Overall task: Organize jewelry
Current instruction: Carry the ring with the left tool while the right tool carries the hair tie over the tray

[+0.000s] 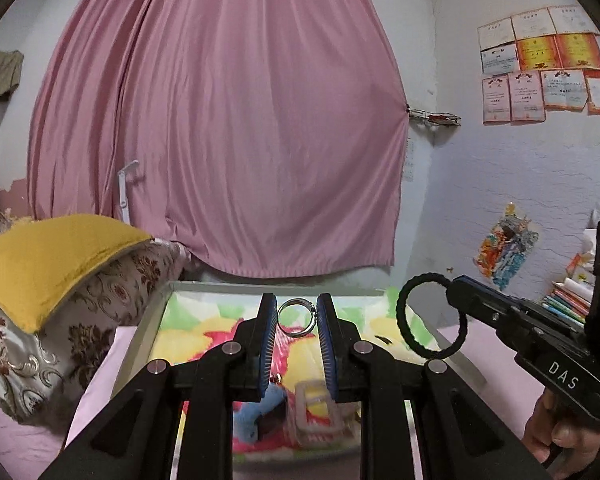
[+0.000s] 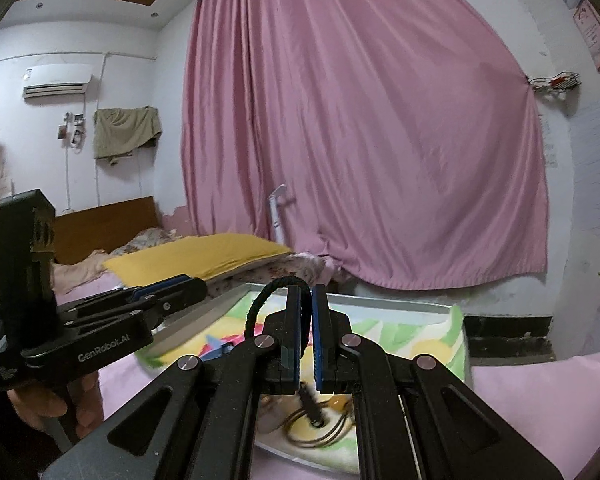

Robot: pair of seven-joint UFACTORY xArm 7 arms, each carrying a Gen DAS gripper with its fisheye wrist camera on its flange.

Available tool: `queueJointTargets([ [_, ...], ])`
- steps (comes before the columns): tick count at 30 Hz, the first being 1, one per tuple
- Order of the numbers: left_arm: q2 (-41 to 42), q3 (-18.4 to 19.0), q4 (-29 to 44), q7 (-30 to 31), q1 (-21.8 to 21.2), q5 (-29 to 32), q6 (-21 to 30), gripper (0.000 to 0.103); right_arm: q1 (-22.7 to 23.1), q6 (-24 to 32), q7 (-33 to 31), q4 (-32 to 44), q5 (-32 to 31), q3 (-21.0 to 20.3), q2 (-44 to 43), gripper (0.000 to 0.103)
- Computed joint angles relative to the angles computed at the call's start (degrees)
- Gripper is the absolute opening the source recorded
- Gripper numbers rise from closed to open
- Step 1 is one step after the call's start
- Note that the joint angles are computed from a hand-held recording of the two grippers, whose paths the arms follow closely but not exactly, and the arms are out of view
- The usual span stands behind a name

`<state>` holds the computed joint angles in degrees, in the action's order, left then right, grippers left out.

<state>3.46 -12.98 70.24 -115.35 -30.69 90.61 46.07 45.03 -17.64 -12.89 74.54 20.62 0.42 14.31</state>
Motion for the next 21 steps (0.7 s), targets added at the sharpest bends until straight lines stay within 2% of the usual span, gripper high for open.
queueJointTargets([
  [4, 1.7, 0.3, 1.6, 1.6, -0.3, -0.5, 1.3, 0.019, 8.9, 1.4, -5.3, 2.4, 8.3, -8.9, 1.7, 0.005],
  [6, 2.4, 0.8, 2.2, 3.2, -0.2, -2.4, 0.6, 0.019, 14.3, 4.6, -5.7, 4.3, 11.4, -15.4, 3.0, 0.004],
  [11, 3.0, 2.0, 2.6, 6.8, 0.6, -8.5, -2.6, 0.019, 15.5, 12.0, 0.4, 7.2, 9.5, -19.8, 5.2, 0.005],
  [13, 3.1, 2.4, 2.4, 8.3, 1.1, -11.2, -4.5, 0.019, 12.8, 14.3, 1.3, 7.5, 8.8, -17.7, 5.2, 0.004],
  [18, 3.5, 3.7, 1.4, 12.8, 3.0, -19.8, -11.5, 0.019, 9.6, 21.4, 5.1, 9.4, 5.8, -16.3, 6.4, 0.005],
  [21, 3.8, 4.5, 0.6, 15.1, 3.9, -24.8, -15.4, 0.019, 5.3, 25.3, 5.6, 10.5, 6.0, -12.4, 6.7, 0.005],
])
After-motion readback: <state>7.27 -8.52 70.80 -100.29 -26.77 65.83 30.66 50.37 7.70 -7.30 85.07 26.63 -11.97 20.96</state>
